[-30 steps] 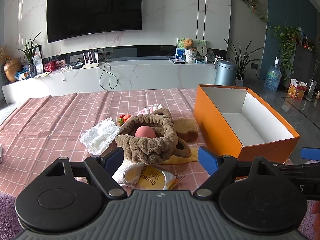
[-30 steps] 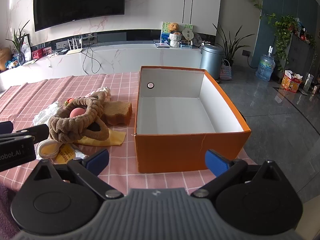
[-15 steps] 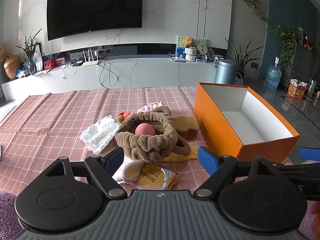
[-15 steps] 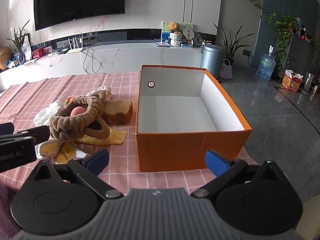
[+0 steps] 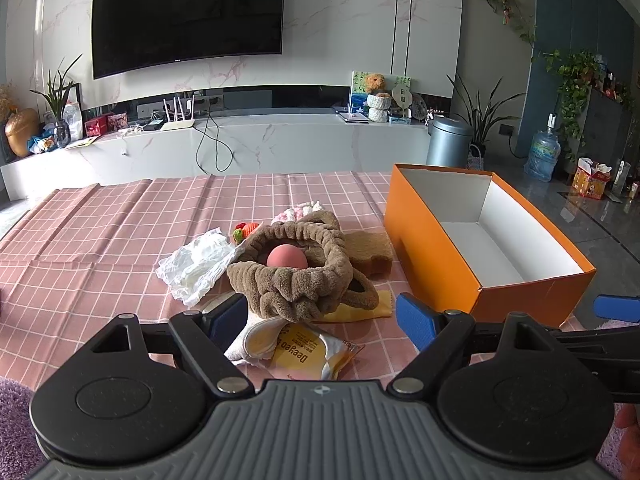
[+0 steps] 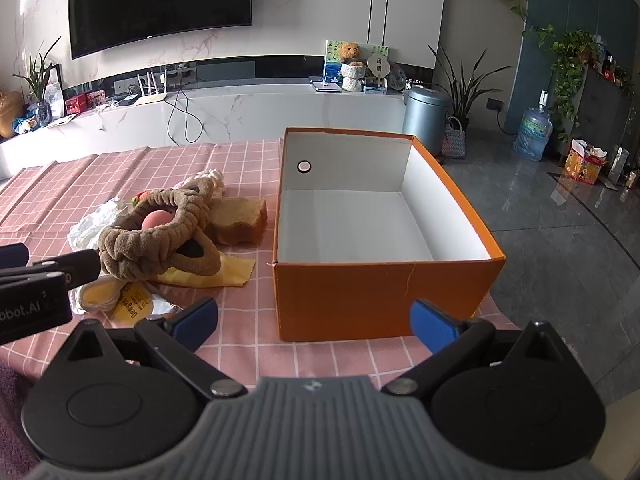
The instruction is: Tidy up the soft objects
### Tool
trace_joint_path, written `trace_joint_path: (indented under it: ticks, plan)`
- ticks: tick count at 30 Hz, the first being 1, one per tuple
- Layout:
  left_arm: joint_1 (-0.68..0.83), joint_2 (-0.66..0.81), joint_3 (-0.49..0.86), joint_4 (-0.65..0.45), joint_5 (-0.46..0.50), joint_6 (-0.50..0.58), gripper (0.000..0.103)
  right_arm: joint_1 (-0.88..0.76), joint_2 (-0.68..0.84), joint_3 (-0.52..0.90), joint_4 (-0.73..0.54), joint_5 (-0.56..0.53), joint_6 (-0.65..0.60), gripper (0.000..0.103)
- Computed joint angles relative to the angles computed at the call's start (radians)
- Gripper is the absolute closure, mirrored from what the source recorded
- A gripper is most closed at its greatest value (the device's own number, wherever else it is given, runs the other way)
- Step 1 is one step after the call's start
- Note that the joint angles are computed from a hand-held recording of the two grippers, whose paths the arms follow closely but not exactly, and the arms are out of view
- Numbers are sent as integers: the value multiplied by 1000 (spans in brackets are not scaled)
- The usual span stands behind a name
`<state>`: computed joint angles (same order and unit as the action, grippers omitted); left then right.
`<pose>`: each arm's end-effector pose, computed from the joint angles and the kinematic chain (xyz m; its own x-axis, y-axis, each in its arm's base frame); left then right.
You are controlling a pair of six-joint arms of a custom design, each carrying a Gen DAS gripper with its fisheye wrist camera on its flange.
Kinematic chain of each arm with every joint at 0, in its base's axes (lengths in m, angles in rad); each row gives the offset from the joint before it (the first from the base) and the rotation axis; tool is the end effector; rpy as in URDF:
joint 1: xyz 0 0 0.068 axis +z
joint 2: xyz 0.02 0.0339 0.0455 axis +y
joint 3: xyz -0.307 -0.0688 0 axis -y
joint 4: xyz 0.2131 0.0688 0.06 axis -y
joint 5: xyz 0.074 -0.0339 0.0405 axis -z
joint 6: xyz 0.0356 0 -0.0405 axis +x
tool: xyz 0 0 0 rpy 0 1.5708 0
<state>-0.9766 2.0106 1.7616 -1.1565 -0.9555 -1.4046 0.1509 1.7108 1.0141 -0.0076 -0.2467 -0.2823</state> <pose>0.2411 -0.3049 0.3037 -0.4888 -0.2933 -0.8216 -0.4779 0.8779 -0.0290 0.3422 0.0608 0.2565 -0.5229 -0.3528 -0.7759 -0.4950 0.8668 -0.0604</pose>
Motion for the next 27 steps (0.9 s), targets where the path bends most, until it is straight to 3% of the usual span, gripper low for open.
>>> trace_joint_path:
  ticks: [27]
  plan:
    - [-4, 8, 7, 19, 8, 14, 5, 5, 6, 1, 6, 5, -2, 2]
